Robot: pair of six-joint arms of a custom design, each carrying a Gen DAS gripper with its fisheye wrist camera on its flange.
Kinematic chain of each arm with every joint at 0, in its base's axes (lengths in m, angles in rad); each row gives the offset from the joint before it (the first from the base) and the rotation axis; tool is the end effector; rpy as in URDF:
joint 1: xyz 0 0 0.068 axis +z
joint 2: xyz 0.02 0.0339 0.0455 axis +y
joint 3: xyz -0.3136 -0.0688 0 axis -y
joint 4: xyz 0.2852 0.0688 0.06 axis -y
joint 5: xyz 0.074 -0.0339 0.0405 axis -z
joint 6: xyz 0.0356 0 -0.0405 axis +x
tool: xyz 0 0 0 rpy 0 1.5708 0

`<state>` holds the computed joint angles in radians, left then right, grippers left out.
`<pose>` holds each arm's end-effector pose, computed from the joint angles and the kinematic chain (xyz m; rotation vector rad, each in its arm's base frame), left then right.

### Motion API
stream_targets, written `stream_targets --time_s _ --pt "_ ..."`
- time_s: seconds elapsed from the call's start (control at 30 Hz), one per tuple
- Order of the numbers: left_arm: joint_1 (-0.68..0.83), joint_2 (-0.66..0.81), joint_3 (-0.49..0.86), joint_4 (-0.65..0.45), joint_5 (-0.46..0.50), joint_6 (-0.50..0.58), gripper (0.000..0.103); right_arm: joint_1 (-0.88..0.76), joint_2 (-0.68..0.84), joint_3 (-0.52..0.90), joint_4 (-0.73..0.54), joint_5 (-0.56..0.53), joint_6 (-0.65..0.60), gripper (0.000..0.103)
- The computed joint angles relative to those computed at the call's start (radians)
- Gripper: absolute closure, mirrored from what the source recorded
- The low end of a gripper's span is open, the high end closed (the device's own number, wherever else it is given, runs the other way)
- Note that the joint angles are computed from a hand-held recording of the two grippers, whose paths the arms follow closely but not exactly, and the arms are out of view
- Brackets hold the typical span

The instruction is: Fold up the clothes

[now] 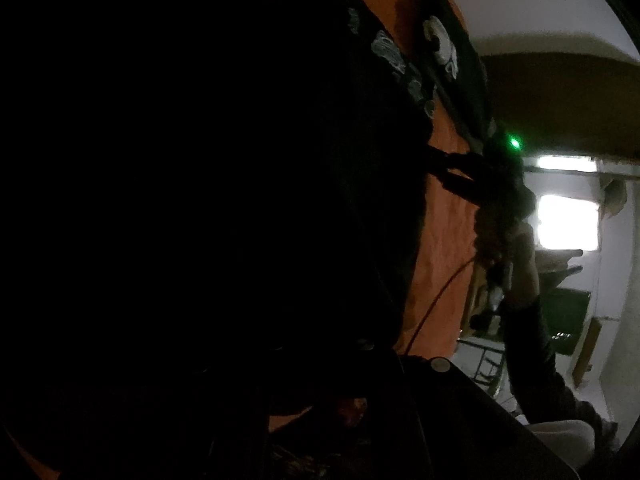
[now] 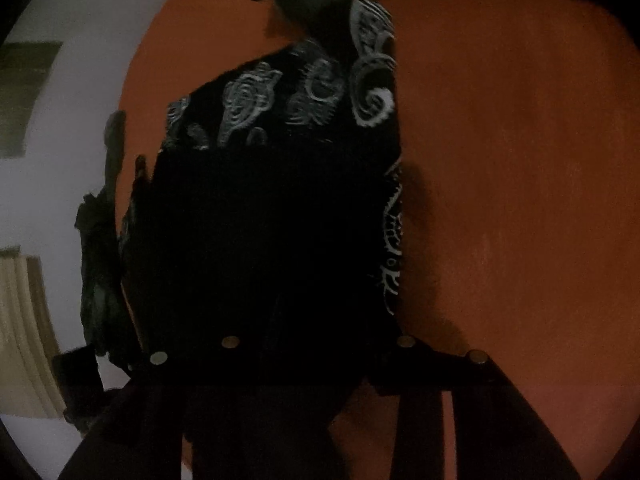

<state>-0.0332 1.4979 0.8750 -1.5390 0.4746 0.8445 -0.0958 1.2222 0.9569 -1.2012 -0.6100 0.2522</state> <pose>0.2043 -0.0231 0.2209 -0.9457 -2.4724 0.9038 0.2155 -0.0002 0.2887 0.4620 2.9077 0.9359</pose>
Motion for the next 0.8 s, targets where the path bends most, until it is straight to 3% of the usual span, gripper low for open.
stream_targets --time_s 0.13,0.27,0.3,0.33,0.37,0.43,0.5,0.57,0.63,0.7,0.73,0.77,0.8 --pt "-0.044 -0.044 -0.022 0.000 0.019 -0.002 0.097 -0.002 -0.047 0.003 0.016 0.040 0.003 0.063" --pt "-0.040 -0.173 -0.063 -0.020 -0.023 0.157 0.097 -0.047 -0.062 0.014 0.061 0.033 -0.040 0.060" --pt "-0.077 -0.253 -0.099 0.019 -0.018 0.179 0.097 -0.058 -0.040 0.009 0.087 0.000 -0.059 0.060" --pt "-0.125 -0.344 -0.137 0.066 -0.011 0.187 0.097 -0.061 -0.014 0.008 0.100 -0.024 -0.077 0.064" --pt "-0.168 -0.417 -0.167 0.117 -0.021 0.155 0.097 -0.068 0.006 0.015 0.095 -0.032 -0.096 0.098" --pt "-0.232 -0.442 -0.199 0.141 -0.034 0.094 0.097 -0.089 -0.031 0.008 0.120 -0.051 -0.042 0.102" --pt "-0.215 -0.382 -0.203 0.112 -0.013 0.089 0.097 -0.143 -0.123 0.003 0.146 -0.123 0.043 0.102" --pt "-0.198 -0.340 -0.206 0.099 -0.008 0.087 0.097 -0.160 -0.149 0.035 0.137 -0.112 0.057 0.101" --pt "-0.180 -0.338 -0.209 0.112 -0.036 0.096 0.097 -0.157 -0.132 0.081 0.108 -0.070 0.037 0.095" --pt "-0.162 -0.330 -0.208 0.113 -0.052 0.102 0.097 -0.137 -0.081 0.124 0.065 -0.024 0.005 0.063" --pt "-0.154 -0.326 -0.208 0.113 -0.060 0.103 0.097 -0.150 -0.096 0.125 0.047 -0.014 -0.009 0.036" --pt "-0.146 -0.321 -0.208 0.113 -0.067 0.105 0.097 -0.165 -0.113 0.124 0.028 -0.005 -0.024 0.028" --pt "-0.133 -0.319 -0.206 0.107 -0.070 0.110 0.097 -0.181 -0.131 0.123 0.009 0.003 -0.040 0.028"
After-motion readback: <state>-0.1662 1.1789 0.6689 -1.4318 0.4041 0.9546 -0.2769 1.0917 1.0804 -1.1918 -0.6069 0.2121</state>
